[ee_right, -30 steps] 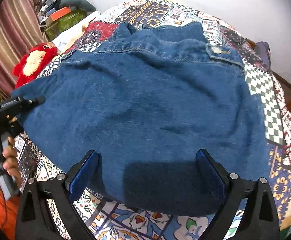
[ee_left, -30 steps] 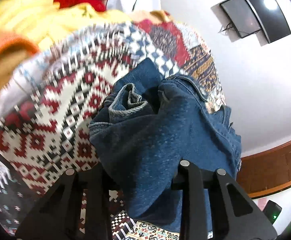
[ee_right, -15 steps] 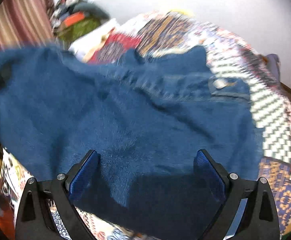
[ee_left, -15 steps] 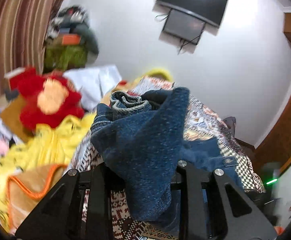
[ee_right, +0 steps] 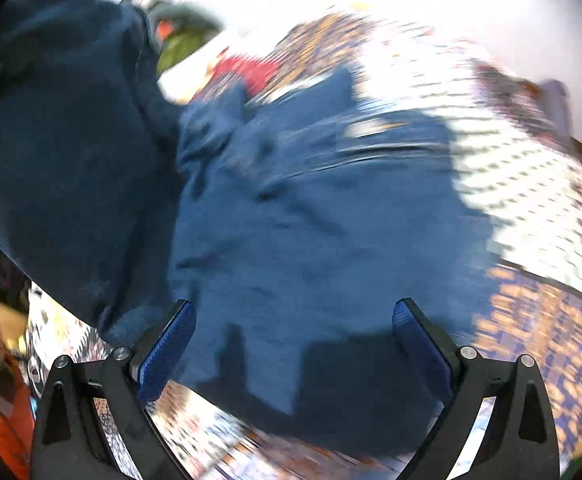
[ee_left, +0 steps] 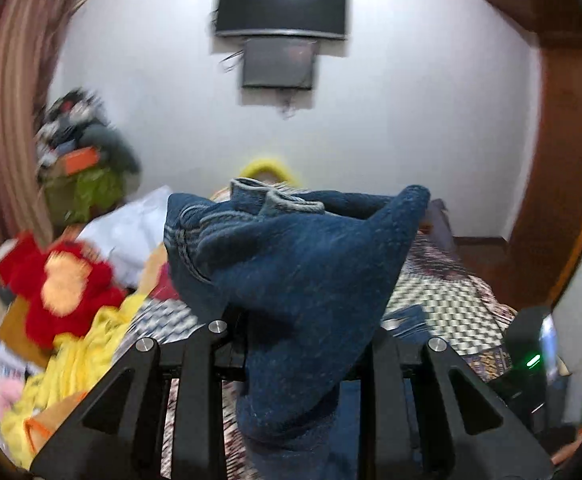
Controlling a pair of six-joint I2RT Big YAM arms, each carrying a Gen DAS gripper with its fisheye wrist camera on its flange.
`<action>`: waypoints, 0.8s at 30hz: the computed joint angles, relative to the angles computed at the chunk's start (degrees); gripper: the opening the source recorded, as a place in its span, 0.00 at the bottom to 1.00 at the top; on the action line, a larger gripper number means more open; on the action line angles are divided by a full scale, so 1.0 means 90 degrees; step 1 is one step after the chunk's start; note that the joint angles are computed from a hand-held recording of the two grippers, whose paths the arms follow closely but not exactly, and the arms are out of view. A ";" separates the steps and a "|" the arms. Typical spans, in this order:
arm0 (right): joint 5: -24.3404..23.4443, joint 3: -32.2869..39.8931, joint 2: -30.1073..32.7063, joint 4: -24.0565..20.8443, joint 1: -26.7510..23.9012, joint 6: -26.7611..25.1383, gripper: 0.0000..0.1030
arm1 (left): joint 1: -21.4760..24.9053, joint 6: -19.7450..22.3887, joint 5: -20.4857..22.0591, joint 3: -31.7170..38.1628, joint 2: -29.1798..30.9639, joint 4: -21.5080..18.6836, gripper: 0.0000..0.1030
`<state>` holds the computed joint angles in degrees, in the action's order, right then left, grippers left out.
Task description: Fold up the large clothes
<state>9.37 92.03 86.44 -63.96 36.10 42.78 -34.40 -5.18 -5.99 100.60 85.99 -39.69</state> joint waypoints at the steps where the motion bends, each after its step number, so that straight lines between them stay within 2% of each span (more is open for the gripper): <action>1: 0.0135 -0.0199 -0.0249 -0.0020 -0.0049 0.0137 0.96 | -0.0163 0.0171 -0.0058 0.0072 0.0057 0.0055 0.25; 4: 0.0609 -0.0677 -0.1004 -0.0485 -0.0256 0.0527 0.96 | -0.0735 0.0801 -0.0165 0.0243 0.0272 0.0163 0.25; 6: 0.0966 -0.0900 -0.1399 -0.0874 -0.0346 0.0735 0.96 | -0.0971 0.1023 -0.0010 0.0330 0.0420 0.0049 0.25; 9: 0.1402 -0.1126 -0.1912 -0.1477 -0.0407 0.1146 0.96 | -0.1286 0.1248 0.0361 0.0713 0.0861 -0.0748 0.25; 10: 0.1477 -0.1232 -0.2119 -0.1665 -0.0410 0.1330 0.96 | -0.1378 0.1350 0.0499 0.0851 0.1043 -0.1150 0.25; 12: 0.1497 -0.1407 -0.2432 -0.1796 -0.0447 0.1529 0.96 | -0.1486 0.1467 0.0647 0.0964 0.1245 -0.1684 0.25; 13: 0.1488 -0.1491 -0.2551 -0.1846 -0.0443 0.1625 0.96 | -0.1567 0.1575 0.0625 0.0888 0.1296 -0.1898 0.25; 16: 0.1512 -0.1644 -0.2786 -0.2000 -0.0371 0.1770 0.96 | -0.1735 0.1978 0.0321 0.0587 0.1232 -0.2099 0.26; 17: 0.1511 -0.1680 -0.2878 -0.2073 -0.0337 0.1799 0.96 | -0.1792 0.2168 0.0160 0.0472 0.1175 -0.2194 0.30; 19: 0.1486 -0.1705 -0.2904 -0.2116 -0.0213 0.1853 0.96 | -0.1824 0.2323 0.0163 0.0352 0.1057 -0.2336 0.45; 20: 0.1489 -0.1728 -0.2890 -0.2098 -0.0156 0.1882 0.96 | -0.1773 0.2350 0.0471 0.0330 0.0971 -0.2515 0.61; 21: 0.1487 -0.1681 -0.2837 -0.2092 -0.0094 0.1902 0.96 | -0.1740 0.2317 0.0664 0.0369 0.0943 -0.2660 0.72; 23: 0.1467 -0.1633 -0.2761 -0.1960 -0.0007 0.1858 0.96 | -0.1582 0.2136 0.1096 0.0269 0.0712 -0.2825 0.74; 24: 0.1465 -0.1570 -0.2703 -0.1883 0.0034 0.1822 0.96 | -0.1559 0.2060 0.1128 0.0291 0.0657 -0.2873 0.74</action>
<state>22.56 77.89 62.11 -80.91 36.40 59.17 -48.44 13.36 4.16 103.22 91.91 -65.54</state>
